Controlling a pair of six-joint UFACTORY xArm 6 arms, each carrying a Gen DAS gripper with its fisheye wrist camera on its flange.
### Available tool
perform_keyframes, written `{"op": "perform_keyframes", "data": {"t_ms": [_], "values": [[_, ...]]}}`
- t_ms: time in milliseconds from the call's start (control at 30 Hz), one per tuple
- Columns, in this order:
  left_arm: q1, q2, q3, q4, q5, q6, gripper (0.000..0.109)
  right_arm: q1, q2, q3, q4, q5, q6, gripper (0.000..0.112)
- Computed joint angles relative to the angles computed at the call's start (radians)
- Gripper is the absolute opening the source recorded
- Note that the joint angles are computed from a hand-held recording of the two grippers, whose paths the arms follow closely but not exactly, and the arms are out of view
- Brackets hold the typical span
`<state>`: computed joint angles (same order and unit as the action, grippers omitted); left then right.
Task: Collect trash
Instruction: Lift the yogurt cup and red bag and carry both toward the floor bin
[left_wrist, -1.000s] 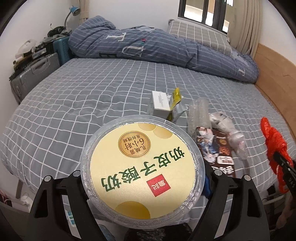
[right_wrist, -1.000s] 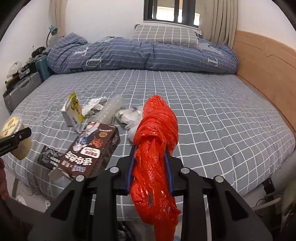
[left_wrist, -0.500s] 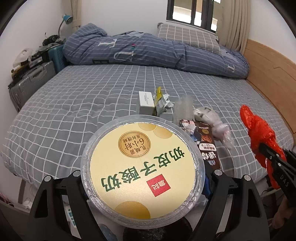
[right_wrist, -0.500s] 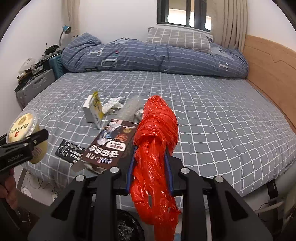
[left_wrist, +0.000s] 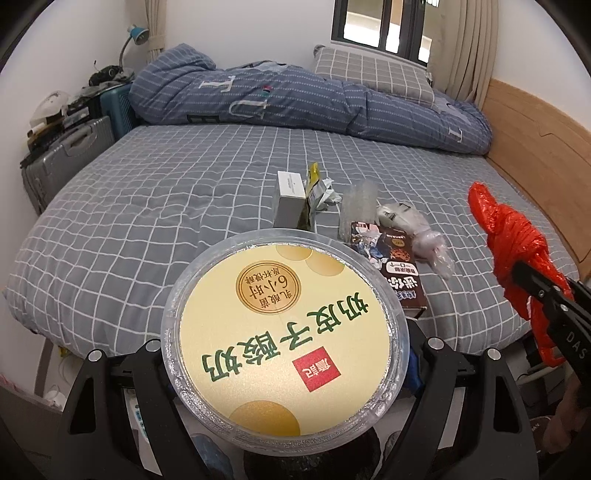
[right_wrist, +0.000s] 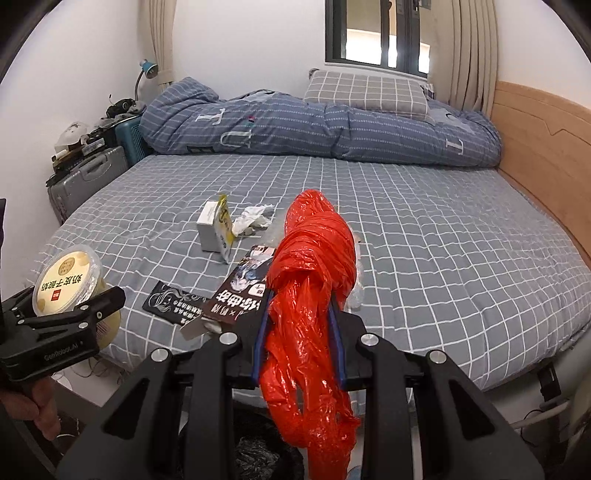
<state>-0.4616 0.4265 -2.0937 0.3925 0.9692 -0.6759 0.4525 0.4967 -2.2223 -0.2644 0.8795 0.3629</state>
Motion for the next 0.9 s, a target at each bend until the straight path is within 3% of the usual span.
{"op": "perform_keyframes", "data": {"t_ms": [900], "values": [[-0.052,-0.331,0.464,0.026,-0.067,-0.141,0.081,0.087,-0.29,0.45,-0.031,-0.082,0.069,0.026]]}}
